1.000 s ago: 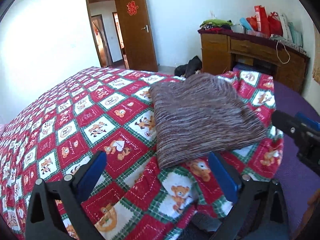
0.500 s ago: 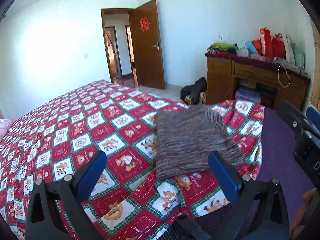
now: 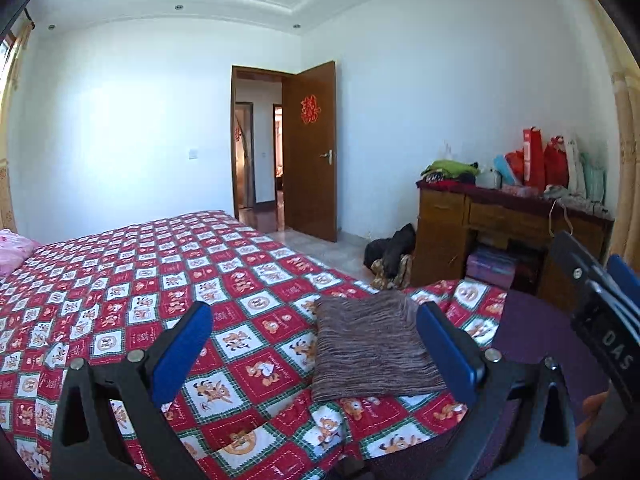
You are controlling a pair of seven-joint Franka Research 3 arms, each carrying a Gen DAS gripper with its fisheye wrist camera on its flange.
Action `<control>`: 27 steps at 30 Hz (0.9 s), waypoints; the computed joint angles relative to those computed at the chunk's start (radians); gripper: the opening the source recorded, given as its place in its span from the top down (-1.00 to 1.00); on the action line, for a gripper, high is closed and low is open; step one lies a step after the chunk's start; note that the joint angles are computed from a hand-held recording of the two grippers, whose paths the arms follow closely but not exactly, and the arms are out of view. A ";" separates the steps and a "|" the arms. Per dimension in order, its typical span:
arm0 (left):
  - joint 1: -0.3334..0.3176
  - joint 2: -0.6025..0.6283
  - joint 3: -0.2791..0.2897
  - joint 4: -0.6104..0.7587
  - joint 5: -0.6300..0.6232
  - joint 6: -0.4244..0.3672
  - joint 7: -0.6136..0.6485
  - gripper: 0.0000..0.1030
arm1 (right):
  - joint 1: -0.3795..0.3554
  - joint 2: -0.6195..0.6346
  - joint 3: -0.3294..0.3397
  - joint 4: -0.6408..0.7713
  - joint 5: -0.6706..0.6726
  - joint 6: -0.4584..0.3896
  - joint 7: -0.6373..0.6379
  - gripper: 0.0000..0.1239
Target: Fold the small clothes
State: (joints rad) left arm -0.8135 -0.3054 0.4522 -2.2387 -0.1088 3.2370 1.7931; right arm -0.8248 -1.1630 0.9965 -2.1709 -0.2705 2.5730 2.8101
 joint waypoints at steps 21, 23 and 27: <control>0.192 0.002 -0.159 -0.024 0.158 0.025 -0.138 -1.00 | 0.022 -0.017 -0.017 -0.002 -0.001 -0.027 0.019 -0.58; 0.180 0.000 -0.146 -0.026 0.167 0.028 -0.138 -1.00 | 0.023 -0.019 -0.018 -0.004 -0.003 -0.027 0.021 -0.58; 0.189 0.000 -0.155 -0.026 0.182 0.027 -0.152 -1.00 | 0.025 -0.015 -0.020 -0.006 -0.006 -0.026 0.021 -0.58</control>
